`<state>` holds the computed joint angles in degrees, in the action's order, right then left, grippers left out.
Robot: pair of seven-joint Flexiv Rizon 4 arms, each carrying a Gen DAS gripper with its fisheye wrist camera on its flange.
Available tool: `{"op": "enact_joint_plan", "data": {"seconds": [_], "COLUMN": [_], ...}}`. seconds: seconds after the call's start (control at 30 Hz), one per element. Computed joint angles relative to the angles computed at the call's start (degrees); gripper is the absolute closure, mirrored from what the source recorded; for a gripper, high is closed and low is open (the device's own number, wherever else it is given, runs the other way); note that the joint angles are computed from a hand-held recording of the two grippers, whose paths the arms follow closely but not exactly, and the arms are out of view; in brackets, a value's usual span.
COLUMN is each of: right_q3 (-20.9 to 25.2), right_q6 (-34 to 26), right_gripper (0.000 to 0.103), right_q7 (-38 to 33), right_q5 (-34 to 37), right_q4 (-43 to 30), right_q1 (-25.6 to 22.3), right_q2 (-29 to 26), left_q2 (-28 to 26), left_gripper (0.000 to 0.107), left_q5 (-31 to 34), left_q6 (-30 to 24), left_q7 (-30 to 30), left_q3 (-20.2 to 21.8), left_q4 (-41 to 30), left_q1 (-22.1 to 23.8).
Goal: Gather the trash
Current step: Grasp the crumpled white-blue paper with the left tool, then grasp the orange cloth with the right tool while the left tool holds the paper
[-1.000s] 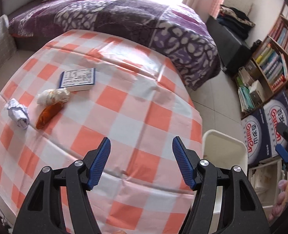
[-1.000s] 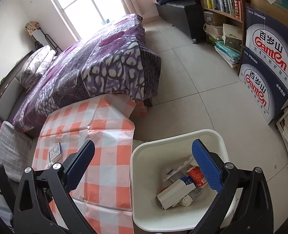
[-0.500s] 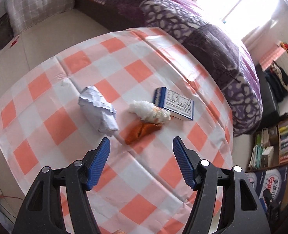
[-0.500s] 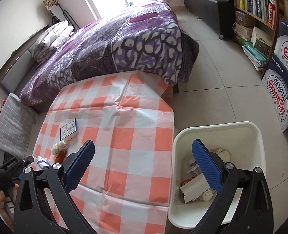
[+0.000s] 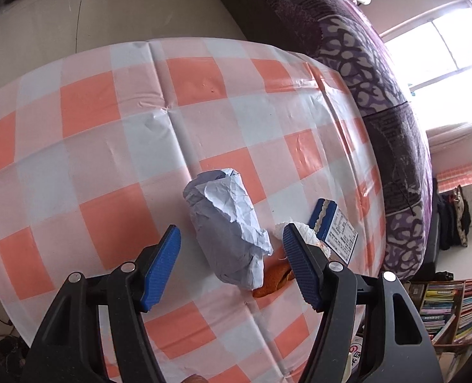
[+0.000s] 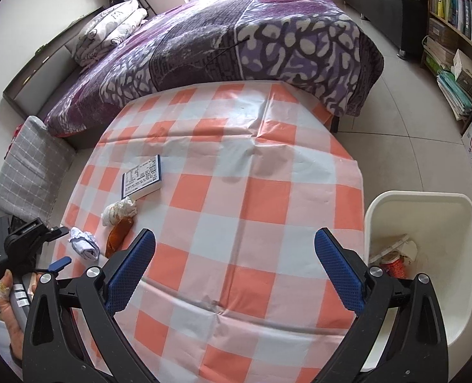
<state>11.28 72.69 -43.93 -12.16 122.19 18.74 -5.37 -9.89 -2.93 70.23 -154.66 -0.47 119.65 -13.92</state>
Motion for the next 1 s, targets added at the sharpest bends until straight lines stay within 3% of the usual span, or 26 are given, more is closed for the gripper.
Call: {"op": "enact_joint_plan", "data": {"seconds": [0.13, 0.23, 0.3, 0.47, 0.73, 0.83, 0.9, 1.0], "right_q3": [0.2, 0.6, 0.9, 1.5, -5.3, -12.0, -12.4, -11.6], "right_q6": [-0.6, -1.5, -1.9, -0.5, 5.1, 6.3, 5.4, 2.8], "right_gripper": [0.007, 0.007, 0.007, 0.007, 0.007, 0.007, 0.007, 0.007], "right_q7": [0.5, 0.3, -0.5, -2.1, 9.5, 17.8, 19.6, 20.5], "right_q5": [-0.8, -1.0, -0.4, 0.1, -14.2, -24.0, -26.8, -28.8], "right_q4": [-1.8, -3.3, -3.9, -4.9, -8.2, -9.3, -10.9, -13.3], "right_q1": [1.3, 2.5, 2.8, 4.6, 14.7, 20.7, 21.4, 21.6], "right_q2": [-2.4, -4.5, -5.2, -7.6, -15.1, -17.5, -19.1, -21.2], "left_q2": [-2.9, -4.4, -3.9, 1.2, 11.5, 14.2, 15.3, 16.5], "left_gripper": [0.042, 0.058, 0.060, 0.061, 0.060, 0.060, 0.060, 0.060], "left_q5": [-0.8, -0.2, 0.1, 11.0, 29.0, 27.6, 24.3, 23.7], "left_q6": [-3.5, -7.5, -7.2, -14.5, -22.0, -20.1, -17.7, -18.4], "left_q7": [1.6, 2.8, 3.8, -0.3, -7.0, -6.8, -4.9, -4.8], "left_q3": [-0.9, -0.7, -0.4, 1.9, -2.0, -2.6, -2.5, -3.4], "left_q4": [-2.8, -4.5, -3.9, -7.2, -11.6, -9.2, -6.8, -5.4], "left_q1": [-0.1, -0.6, -0.7, -2.4, -1.5, 0.1, 1.2, 3.0]}}
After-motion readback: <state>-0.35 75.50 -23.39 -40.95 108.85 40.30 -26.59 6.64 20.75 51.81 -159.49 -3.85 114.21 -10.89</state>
